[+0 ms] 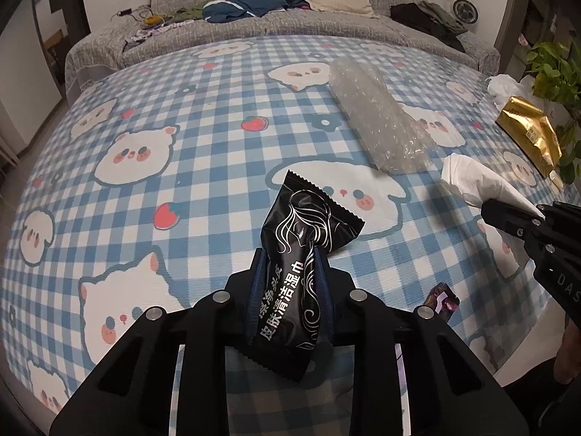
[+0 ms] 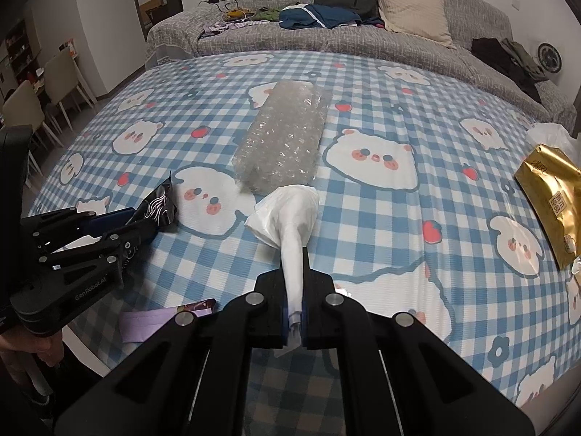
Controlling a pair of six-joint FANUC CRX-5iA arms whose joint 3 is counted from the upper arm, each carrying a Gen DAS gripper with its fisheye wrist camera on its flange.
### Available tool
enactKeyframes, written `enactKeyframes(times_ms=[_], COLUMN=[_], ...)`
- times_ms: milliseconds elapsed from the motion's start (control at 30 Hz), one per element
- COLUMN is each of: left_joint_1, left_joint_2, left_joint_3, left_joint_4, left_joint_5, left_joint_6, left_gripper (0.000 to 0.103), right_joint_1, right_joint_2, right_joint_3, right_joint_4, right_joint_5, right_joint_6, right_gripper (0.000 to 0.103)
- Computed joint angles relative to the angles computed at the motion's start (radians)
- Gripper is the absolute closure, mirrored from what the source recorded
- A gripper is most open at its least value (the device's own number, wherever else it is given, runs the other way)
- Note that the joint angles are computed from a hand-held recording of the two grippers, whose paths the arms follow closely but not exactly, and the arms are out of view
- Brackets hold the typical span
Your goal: Collect trash
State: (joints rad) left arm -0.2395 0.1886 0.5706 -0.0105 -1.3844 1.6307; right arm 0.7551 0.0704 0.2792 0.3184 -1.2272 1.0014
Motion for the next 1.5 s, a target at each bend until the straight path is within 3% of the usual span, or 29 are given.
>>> enactKeyframes(times_ms=[567,1500], left_joint_1=[-0.008,-0.049], left_joint_2=[-0.074,-0.372], left_joint_3=[-0.002,-0.229], left_joint_4=[-0.042,-0.109], left_joint_5=[-0.034,-0.038], left_joint_6=[0.092,0.216], left_gripper=[0.077,0.077], right_joint_1=[0.064,0.305], right_joint_2=[-0.062,-0.257], right_joint_3=[-0.045,-0.258], right_joint_4=[0.064,0.251], right_joint_5=[-0.015,-0.069], right_joint_6=[-0.084,-0.346], right_gripper=[0.099,0.099])
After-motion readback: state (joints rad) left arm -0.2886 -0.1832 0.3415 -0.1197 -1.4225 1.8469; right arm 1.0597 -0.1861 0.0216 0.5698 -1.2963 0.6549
